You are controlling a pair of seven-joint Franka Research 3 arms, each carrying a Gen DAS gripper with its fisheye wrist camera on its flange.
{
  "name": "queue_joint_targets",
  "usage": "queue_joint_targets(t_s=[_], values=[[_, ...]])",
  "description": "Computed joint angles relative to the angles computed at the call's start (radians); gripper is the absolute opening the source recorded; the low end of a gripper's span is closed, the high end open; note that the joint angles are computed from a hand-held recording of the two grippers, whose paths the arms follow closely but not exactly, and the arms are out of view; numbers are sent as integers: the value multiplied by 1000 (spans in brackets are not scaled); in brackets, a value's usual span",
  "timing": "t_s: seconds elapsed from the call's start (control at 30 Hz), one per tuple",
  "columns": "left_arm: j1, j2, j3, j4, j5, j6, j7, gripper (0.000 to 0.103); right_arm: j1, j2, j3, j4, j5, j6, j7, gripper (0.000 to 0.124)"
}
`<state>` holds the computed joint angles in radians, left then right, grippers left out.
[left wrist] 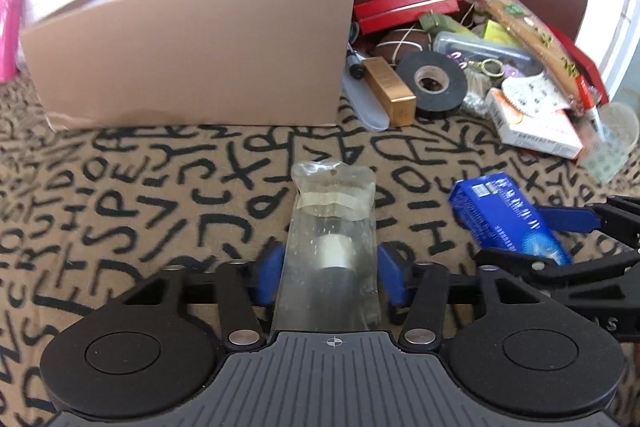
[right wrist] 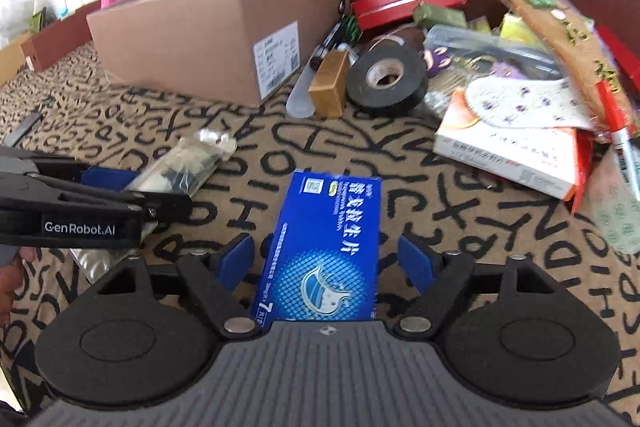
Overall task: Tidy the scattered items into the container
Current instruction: 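Lift and carry the bag and blue box over the white-lined box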
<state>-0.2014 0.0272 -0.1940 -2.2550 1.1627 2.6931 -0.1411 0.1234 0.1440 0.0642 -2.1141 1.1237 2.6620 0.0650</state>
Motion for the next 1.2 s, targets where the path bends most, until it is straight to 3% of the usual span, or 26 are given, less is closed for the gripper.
queue_joint_targets(t_s=[0.07,0.13,0.23,0.3,0.47,0.7,0.93,1.07,1.2], values=[[4,-3,4,-6,-2,18,4,56,-1,1,1,-1,9,-2,-4,65],[6,5,4,-1,1,23,16,66,1,4,2,2,7,1,4,66],[-5,22,0,17,27,-6,26,66,5,8,9,0,24,21,-23,65],[-13,28,0,23,47,-31,18,51,6,10,12,-1,39,27,-49,63],[-17,18,2,13,63,-32,4,46,10,3,9,-6,31,24,-34,61],[7,-64,-2,-63,76,50,-78,42,-14,-52,-19,-12,15,-172,20,61],[67,-241,-33,-131,219,37,-217,42,-2,-109,-39,22,103,-284,-39,61],[125,-329,-26,-124,274,48,-215,42,22,-95,-30,101,152,-298,-53,61],[196,-341,1,-69,292,87,-176,42,51,-28,-3,241,154,-301,-11,61]])
